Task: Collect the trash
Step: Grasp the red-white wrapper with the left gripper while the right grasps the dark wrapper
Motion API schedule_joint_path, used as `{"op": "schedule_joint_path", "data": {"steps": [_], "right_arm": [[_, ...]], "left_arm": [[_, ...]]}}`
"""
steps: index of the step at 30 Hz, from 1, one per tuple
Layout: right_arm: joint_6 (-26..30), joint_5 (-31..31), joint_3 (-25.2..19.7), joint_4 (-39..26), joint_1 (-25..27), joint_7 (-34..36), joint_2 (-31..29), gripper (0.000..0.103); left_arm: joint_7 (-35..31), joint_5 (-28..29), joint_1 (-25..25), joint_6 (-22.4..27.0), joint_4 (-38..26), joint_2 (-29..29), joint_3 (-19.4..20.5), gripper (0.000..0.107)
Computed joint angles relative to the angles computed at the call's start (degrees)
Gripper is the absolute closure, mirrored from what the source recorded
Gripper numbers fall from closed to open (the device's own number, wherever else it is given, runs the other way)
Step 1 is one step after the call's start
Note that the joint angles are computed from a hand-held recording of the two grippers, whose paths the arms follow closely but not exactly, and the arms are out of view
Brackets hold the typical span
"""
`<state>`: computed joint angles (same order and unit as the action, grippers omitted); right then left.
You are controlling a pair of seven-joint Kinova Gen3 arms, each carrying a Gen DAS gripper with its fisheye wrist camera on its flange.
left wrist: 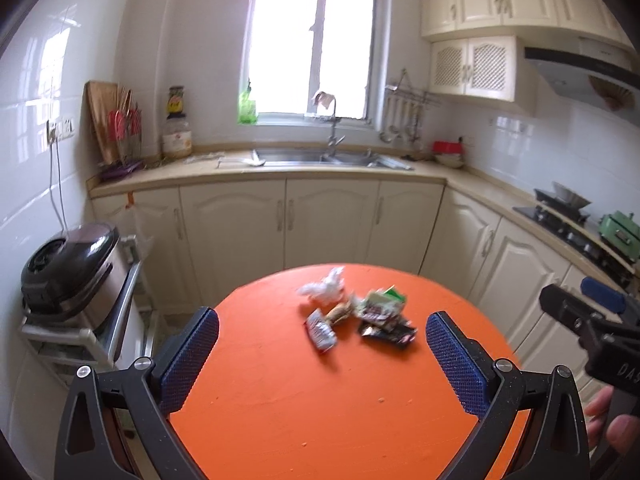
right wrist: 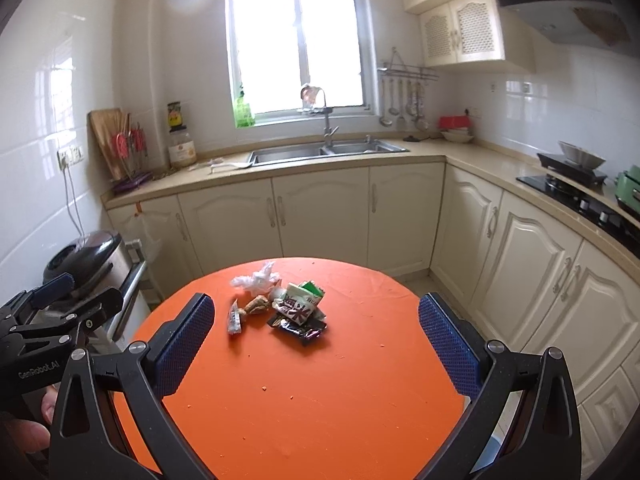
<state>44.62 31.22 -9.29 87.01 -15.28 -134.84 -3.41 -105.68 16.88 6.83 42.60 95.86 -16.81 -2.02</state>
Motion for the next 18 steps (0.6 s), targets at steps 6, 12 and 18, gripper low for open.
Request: {"op": "schedule_joint_path", "data": {"steps": [6,12,18], "right_arm": [[-1.7,-7.4,3.3,-2.3,0.5,8.1,6.1,0.000],[-2.1,-15.8,6.3,-6.2,2.3,16.0,14.1,0.000],[-1.2,-21.5,8.1,-10.2,3.9,21.1,20.5,0.000]], "left_arm": [[9.7,-9.1,4.6,0.8,-5.1,8.6,0.9,0.005],[17.8,-16.4,8.5,5.3,-17.6,22.7,1.9,0.005],[20.0,-19.4,8.1,10.0,-33.3,38.3,4.8,0.006]]}}
